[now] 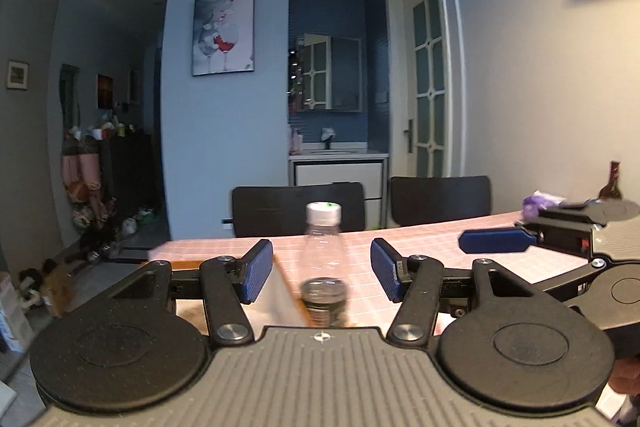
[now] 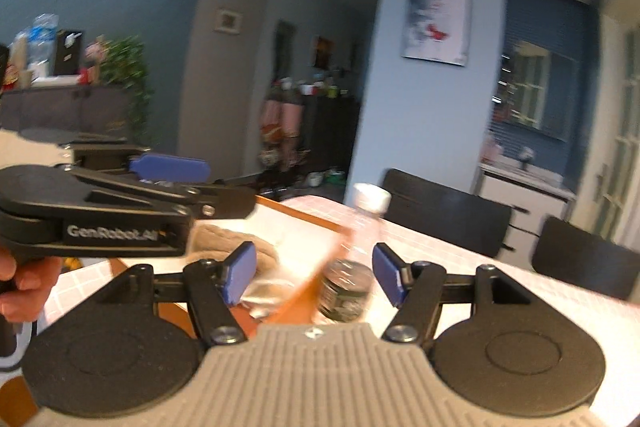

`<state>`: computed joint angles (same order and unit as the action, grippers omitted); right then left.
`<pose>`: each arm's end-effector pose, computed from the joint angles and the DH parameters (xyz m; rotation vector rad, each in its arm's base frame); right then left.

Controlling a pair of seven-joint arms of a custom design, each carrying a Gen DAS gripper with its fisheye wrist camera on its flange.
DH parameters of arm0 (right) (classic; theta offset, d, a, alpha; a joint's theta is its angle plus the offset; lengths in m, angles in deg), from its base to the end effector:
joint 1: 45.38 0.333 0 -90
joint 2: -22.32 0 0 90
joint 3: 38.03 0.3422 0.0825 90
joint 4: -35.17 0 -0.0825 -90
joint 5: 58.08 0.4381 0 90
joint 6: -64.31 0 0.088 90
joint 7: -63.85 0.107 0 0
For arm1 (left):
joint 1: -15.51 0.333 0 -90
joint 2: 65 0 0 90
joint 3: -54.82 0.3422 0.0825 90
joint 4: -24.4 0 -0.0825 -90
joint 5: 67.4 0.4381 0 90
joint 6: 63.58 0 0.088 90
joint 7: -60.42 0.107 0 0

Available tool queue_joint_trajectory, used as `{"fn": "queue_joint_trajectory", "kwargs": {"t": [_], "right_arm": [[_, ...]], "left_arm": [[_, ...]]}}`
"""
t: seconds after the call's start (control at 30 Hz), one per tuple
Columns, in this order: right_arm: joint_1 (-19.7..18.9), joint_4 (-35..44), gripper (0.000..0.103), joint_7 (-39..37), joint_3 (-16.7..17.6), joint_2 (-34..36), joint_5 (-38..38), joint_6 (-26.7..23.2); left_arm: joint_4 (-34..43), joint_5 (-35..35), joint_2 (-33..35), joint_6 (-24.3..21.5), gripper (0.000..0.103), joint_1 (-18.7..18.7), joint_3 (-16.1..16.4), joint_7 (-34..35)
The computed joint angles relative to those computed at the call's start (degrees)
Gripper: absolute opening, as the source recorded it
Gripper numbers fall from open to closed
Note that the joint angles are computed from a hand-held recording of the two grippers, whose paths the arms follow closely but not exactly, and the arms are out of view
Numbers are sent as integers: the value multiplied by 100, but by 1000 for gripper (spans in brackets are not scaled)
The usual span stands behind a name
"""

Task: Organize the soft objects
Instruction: 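Grasp the white towel with the left tool while the right grasps the orange crocheted ball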

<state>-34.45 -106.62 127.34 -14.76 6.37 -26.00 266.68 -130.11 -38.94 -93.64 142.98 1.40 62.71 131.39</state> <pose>0.4468 0.2429 0.5356 -1.6584 1.0402 -0.9189 0.4143 -0.0992 0.5420 -1.1278 1.6388 -1.3386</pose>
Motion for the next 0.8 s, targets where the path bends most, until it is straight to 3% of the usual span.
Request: {"fn": "queue_joint_trajectory", "kwargs": {"t": [0.13,0.3,0.47,0.6,0.8], "right_arm": [[-226,-377,65,205,135,-340,528,-19],[-1004,-719,65,305,772,-747,1272,-212],[-2105,-879,65,651,1607,-1059,1781,-616],[-2431,-1113,65,1056,1706,-1223,1789,-787],[-3308,-1166,64,1523,2306,-1273,1609,-924]], "left_arm": [[-37,16,140,151,66,-183,28,-325],[-88,108,290,61,66,-256,-99,-672],[36,819,523,-100,66,-682,222,-1163],[232,1277,809,-193,66,-779,259,-1596],[588,2179,1211,-356,66,-813,351,-2393]]}}
